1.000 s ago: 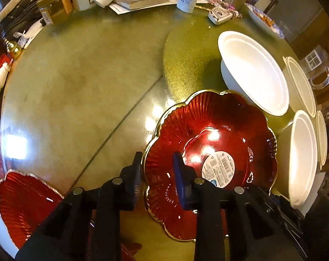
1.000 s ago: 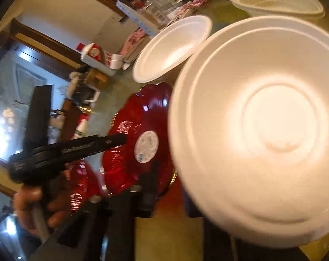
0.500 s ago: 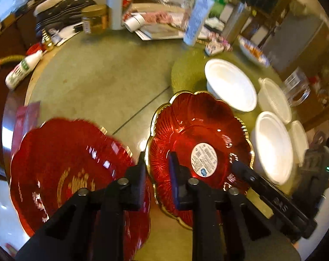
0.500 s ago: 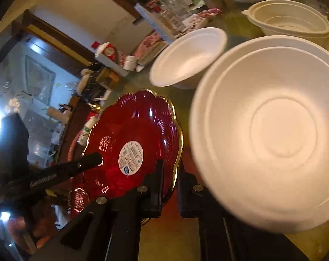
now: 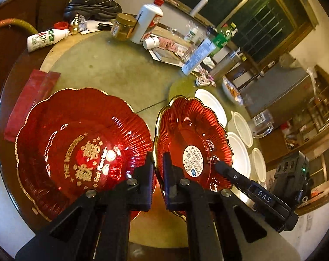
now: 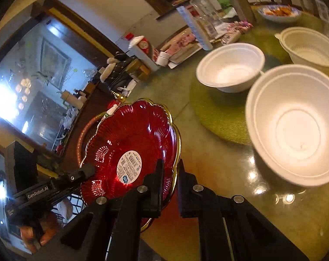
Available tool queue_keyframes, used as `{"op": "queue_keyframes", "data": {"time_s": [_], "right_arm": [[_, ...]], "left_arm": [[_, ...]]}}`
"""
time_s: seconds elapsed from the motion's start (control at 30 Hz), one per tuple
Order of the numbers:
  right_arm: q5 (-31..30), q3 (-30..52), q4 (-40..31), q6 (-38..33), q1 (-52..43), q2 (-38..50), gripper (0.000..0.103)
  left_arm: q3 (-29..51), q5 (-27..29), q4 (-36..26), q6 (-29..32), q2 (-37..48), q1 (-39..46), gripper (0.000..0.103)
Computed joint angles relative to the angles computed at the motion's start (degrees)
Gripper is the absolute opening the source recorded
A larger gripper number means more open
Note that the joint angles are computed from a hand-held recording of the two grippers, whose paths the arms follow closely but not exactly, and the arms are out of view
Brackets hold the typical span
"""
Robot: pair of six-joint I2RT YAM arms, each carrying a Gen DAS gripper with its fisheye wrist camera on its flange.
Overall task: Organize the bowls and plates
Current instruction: 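Lower the sticker plate onto the wedding plate with the right tool while the left tool holds it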
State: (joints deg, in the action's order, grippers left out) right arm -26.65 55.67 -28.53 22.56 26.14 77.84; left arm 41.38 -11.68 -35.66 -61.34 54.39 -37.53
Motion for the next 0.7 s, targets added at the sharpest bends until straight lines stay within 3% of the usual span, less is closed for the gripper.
{"op": "queue_keyframes", "data": {"time_s": [0.37,0.7], "right_arm": [[4.5,4.1,-3.1,2.2,8.6,0.0,0.009],[3.2,7.0,-0.6,5.2,14.9,3.0,0.006]], "left_arm": [[-6.4,-4.9,-6.6,-8.6,-15.8,-3.5,0.005],[-9.0,-10.8,-17.8,-14.8,-32.0,-6.4,0.005]]}}
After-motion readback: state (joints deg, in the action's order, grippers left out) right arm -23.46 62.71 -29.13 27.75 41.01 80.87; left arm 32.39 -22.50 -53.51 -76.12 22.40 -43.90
